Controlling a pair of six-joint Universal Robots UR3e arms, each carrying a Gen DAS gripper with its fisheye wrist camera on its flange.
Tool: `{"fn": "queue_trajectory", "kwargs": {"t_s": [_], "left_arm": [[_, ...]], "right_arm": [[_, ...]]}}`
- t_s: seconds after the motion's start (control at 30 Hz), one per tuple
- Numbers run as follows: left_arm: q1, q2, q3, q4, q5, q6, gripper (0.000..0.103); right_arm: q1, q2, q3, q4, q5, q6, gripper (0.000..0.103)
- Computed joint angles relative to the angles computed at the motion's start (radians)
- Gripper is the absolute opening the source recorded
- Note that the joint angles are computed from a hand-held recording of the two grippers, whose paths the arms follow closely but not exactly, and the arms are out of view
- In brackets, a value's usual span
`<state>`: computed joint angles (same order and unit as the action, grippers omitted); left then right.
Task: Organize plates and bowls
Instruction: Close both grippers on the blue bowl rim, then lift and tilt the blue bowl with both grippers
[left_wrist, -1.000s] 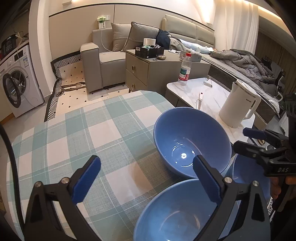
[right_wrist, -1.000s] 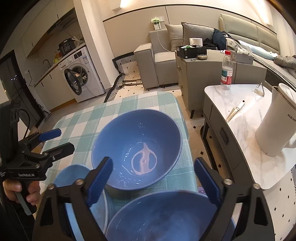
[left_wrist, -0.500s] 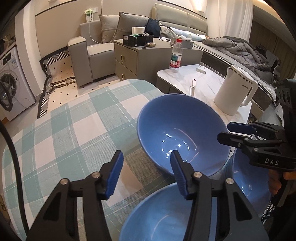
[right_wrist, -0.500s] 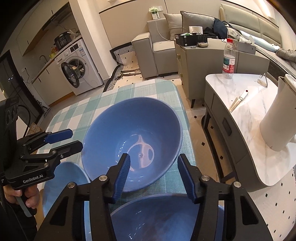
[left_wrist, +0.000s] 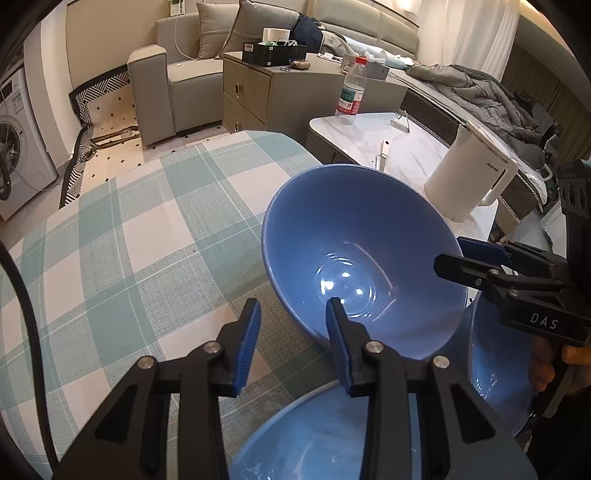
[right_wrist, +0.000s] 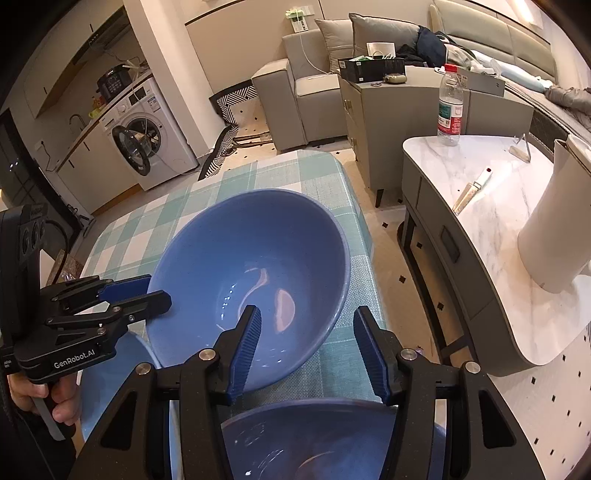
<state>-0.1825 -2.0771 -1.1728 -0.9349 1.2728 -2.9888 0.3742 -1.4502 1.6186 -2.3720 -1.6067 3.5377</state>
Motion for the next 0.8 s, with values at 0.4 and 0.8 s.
{"fn": "queue_trajectory", "kwargs": {"t_s": [0.4, 0.8], "left_arm": [[-0.019, -0.042, 0.066, -0.045, 0.005, 0.020, 0.026], [-0.035, -0.037, 0.071, -0.014, 0.036, 0.012, 0.025]], "right_arm": [[0.013, 0.020, -0.013, -0.006, -0.023, -0.022, 0.039], [0.032, 0.008, -0.018, -0.029, -0.059, -0.033, 0.039]]}}
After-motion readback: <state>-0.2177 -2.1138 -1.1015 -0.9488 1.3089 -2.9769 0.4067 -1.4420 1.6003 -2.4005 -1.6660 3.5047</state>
